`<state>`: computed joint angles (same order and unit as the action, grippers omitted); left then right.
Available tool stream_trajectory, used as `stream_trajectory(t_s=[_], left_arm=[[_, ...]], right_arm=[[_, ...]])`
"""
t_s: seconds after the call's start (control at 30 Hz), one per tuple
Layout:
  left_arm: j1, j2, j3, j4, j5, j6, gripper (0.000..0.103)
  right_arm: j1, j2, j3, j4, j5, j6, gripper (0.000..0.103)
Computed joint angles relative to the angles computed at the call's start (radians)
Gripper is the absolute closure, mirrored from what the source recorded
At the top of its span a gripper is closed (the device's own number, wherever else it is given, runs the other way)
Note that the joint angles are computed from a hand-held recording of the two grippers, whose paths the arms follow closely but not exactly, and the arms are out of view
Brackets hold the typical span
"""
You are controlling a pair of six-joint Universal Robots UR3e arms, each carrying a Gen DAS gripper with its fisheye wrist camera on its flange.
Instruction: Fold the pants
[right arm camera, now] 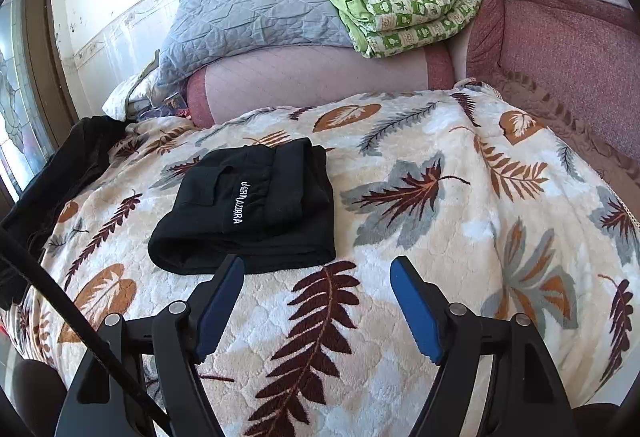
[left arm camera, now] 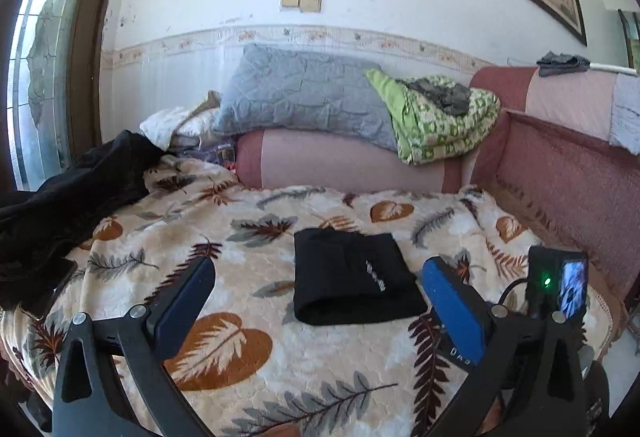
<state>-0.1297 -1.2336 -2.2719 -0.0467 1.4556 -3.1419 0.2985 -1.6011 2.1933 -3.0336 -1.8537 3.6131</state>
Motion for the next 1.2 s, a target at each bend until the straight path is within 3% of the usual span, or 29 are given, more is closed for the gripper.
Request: stream_trajectory(t_s=[0.13,0.33,1.2], left_arm=[[-0.035,-0.096,0.056,-0.132,0.075,-0.002,0.0],[0.007,-0.112,0.071,-0.292,0.039,-0.015,0.0],[-0.009,-0.195,0.138,-0.438,0.073,-0.007,0.0]], right_arm=[[-0.004,0.007,-0.001,0.015,-0.003,0.007,0.021],[-0.027,0.009,0.004,0.044,0.013,0.03,0.021],[0.023,0.075,-0.041,0.073,-0.007,0.002,0.019]])
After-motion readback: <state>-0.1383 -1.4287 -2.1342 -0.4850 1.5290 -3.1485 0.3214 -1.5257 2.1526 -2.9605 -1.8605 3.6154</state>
